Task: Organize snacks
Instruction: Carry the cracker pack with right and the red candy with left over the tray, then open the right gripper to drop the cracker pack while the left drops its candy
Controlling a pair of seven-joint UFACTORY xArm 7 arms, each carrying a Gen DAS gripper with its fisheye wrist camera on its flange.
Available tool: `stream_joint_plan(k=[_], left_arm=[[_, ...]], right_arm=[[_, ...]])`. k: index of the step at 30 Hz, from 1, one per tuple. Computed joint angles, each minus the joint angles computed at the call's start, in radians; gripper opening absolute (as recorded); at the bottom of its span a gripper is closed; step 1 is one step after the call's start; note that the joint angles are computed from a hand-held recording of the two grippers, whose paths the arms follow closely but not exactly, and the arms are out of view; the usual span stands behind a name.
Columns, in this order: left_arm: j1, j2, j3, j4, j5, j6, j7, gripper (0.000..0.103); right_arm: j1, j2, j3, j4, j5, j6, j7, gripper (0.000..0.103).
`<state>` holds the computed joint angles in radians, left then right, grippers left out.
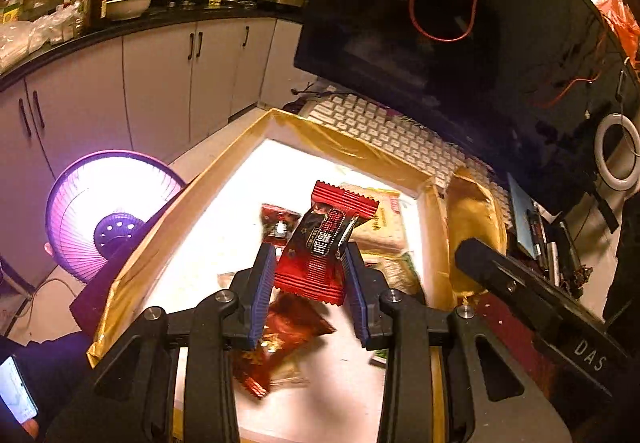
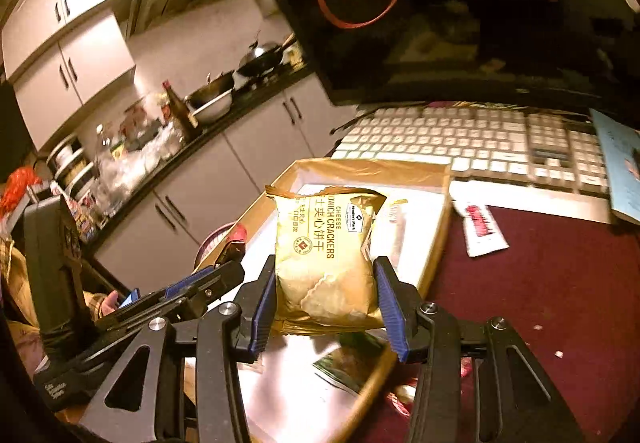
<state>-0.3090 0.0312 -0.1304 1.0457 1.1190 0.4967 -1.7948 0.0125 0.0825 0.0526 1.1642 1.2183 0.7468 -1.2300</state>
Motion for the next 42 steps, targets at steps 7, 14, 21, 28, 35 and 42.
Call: stream_joint_plan(k=[7, 14, 21, 28, 35, 42], left_arm=[[0.0, 0.012, 0.006, -0.007, -0.021, -0.003, 0.014, 0.032], [-0.002, 0.021, 0.009, -0.001, -0.06, 0.023, 0.044, 0.032], [-0.001, 0.024, 0.017, -0.009, -0.094, 0.017, 0.07, 0.032], [0.003, 0.019, 0.021, -0.019, -0.098, 0.011, 0.061, 0.047], [-0.001, -0.002, 0.005, -0.021, -0.026, 0.04, -0.012, 0.067], [-0.016, 0.005, -0.012, 0.009, 0.0, 0.039, 0.002, 0.067]], right_arm=[[0.027, 0.049, 0.026, 0.034, -0.068, -0.073, 0.066, 0.047], [0.043, 0.06, 0.048, 0.021, -0.147, -0.179, 0.094, 0.047], [0.04, 0.085, 0.067, 0.029, -0.195, -0.2, 0.13, 0.05], [0.025, 0.078, 0.073, 0.025, -0.14, -0.184, 0.102, 0.056], [0.013, 0.048, 0.056, 0.007, -0.056, -0.142, 0.038, 0.061], [-0.011, 0.038, 0.016, 0.015, -0.015, -0.08, 0.073, 0.067]])
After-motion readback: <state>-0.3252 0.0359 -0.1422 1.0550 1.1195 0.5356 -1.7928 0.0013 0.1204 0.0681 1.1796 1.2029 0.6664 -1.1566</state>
